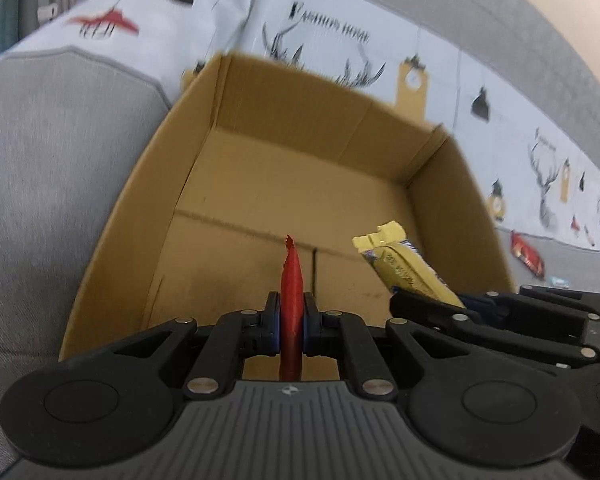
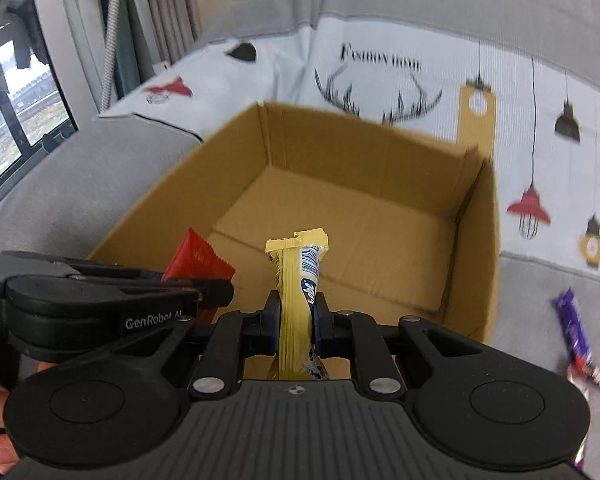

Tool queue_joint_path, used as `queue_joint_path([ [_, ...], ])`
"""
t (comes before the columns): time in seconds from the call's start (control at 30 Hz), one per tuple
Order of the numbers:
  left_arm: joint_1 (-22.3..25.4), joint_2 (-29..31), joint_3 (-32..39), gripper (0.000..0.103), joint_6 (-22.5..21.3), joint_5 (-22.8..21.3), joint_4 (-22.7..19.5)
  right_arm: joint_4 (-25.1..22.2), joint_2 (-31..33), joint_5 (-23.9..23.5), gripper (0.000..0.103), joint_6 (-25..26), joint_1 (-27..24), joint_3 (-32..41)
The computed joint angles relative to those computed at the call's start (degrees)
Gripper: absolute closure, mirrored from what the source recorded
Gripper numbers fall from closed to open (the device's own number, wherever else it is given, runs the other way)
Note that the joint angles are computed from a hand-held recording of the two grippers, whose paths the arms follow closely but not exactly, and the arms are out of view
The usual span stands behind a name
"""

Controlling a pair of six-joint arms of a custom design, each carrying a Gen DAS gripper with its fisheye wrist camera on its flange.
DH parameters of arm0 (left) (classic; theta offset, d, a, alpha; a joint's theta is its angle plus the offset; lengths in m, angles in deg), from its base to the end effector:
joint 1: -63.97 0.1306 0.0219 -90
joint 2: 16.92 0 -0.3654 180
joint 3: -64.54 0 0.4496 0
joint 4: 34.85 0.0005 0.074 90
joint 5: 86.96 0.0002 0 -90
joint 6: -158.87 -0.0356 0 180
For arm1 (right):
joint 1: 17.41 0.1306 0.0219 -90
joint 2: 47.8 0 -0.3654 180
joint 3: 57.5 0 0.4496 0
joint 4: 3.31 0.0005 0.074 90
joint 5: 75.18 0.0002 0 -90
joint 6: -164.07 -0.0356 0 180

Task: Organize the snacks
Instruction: 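Carry the red wrapper and yellow bar into the box and open both tools, then grasp the dark biscuit pack with the left tool while the right tool grasps the purple tube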

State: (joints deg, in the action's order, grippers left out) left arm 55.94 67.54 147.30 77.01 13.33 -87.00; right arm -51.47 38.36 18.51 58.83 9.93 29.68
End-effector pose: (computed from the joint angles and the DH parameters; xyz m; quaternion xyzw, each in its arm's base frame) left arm 0.4943 -0.0767 0.3928 0.0269 0.9468 -0.1279 0.2940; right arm 0.4644 0.2369 0.4228 -0.0864 0.9264 0.1047 0.3511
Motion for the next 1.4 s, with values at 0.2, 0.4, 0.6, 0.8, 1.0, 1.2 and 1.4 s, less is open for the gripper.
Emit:
queue_joint_path([
  [0.2, 1.0, 1.4, 0.3, 0.093, 1.0, 0.5, -3.2, -0.5, 0.9, 0.9, 0.087, 0.7, 1.1, -1.2],
  [0.4, 0.3, -1.8, -1.8, 0.038, 0.5, -4.5, -0.3, 1.9, -1.0, 1.6, 0.048, 2.5, 1.9, -3.2],
  [0.6, -2.8, -7.6, -4.8, 0.005, 2.3, -7.2, 5.0, 6.2, -10.7, 3.2, 0.025, -0.8, 0.5, -9.7],
  [0.8, -8.5, -11.8, -5.1, 0.005, 1.6, -7.4, 3.8, 5.3, -23.3, 4.1, 0.02, -0.9, -1.2, -16.7],
  [1.0, -16.8, -15.7, -4.1, 0.0, 2.3, -17.3, -0.3, 3.8, -34.9, 2.1, 0.016, -2.6, -4.0, -22.3],
  [1.2, -24.6, -17.5, -2.5, 0.0, 8.7, -23.0, -3.9, -0.6, -43.0, -1.5, 0.001, -2.1, -9.6, -24.2],
  [1.4, -29.4, -14.2, 0.2, 0.0, 12.8, -25.2, -4.5, -3.5, -46.9, -5.9, 0.001, 0.4, -18.4, -25.9],
])
